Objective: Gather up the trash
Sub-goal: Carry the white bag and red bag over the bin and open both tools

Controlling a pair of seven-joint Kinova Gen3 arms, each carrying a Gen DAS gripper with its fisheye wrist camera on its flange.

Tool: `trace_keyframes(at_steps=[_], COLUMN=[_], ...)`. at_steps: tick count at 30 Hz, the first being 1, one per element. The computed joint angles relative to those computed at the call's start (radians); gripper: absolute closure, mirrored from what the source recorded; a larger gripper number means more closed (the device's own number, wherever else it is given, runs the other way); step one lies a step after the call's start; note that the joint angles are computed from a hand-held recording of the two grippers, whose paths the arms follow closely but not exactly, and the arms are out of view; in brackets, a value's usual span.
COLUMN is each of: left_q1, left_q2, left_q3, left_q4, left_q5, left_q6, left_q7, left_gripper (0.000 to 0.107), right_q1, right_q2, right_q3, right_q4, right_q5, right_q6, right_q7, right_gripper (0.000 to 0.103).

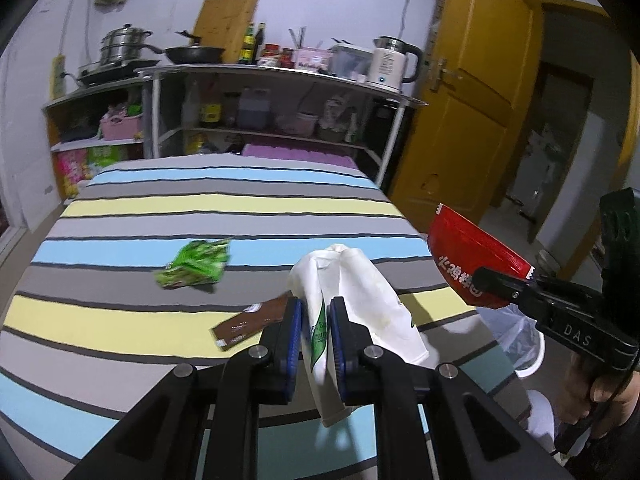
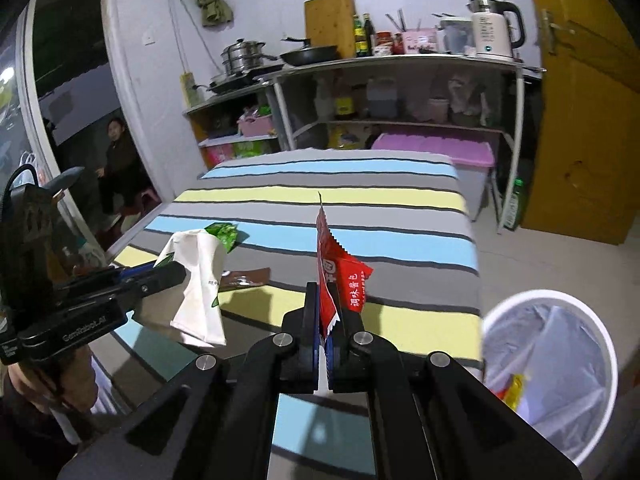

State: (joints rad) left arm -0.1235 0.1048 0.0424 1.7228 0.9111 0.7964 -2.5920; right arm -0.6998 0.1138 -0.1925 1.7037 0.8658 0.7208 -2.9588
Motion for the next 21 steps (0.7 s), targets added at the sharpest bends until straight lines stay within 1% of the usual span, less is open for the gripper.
trace_keyframes(at_steps=[4, 9, 15, 21], left_q1=[0.028, 0.07, 0.129, 0.19], left_q2=[-0.009, -0.011, 0.004, 0.031], left_q3=[0.017, 0.035, 0.066, 0.105], left_q4=[-0.003, -0.012, -0.04, -0.075], left_q5=[-0.01, -0.02, -0.05, -0.095], left_q6=[-0.001, -0.003, -0.013, -0.034], left_q7=[0.009, 0.016, 0.047, 0.088], left_gripper=[0.093, 0.093, 0.093, 0.093], right_q1=[-0.009, 0.011, 0.054, 0.106], right_q2=[-0.042, -0.088, -0.144, -0.202], right_q3=[-0.014, -0.051, -0.093, -0.129], right_q4=[0.042, 0.093, 0.159, 0.228], right_q5=[0.046, 0.079, 0.086, 0.081], right_q6=[0.051, 0.109, 0.152, 0.168], right_q7=[-0.075, -0.15, -0.218, -0.272], right_gripper=[0.101, 0.101, 0.101, 0.101])
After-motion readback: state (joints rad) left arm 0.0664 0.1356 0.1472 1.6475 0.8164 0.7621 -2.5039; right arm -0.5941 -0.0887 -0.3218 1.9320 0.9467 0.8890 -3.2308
